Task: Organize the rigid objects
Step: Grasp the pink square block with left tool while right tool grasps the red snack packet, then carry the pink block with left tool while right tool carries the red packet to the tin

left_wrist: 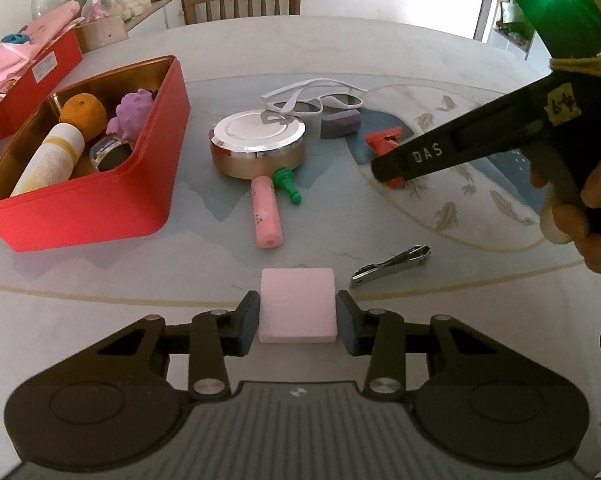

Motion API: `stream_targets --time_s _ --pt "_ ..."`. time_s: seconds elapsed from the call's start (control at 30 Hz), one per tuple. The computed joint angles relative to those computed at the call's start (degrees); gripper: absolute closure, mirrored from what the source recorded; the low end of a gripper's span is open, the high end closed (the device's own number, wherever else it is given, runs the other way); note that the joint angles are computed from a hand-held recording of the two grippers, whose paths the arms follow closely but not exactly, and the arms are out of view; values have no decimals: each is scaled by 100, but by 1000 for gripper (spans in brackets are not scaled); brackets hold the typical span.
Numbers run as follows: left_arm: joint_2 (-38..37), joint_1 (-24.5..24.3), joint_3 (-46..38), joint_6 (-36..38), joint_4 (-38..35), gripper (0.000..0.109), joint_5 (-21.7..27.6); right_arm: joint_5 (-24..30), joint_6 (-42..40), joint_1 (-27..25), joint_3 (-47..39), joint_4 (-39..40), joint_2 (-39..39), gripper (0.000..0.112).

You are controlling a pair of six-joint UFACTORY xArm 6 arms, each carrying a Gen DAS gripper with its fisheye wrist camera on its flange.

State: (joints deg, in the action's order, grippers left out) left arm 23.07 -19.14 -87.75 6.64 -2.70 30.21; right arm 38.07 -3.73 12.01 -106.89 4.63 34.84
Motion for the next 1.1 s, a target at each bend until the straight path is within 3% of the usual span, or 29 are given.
stream_targets --time_s 0.53,1.1 --pt "-34 192 -339 103 -500 69 81 -187 -585 2 447 689 -630 93" --pt "337 629 -1490 70 -516 69 566 91 -588 291 -476 1035 -397 93"
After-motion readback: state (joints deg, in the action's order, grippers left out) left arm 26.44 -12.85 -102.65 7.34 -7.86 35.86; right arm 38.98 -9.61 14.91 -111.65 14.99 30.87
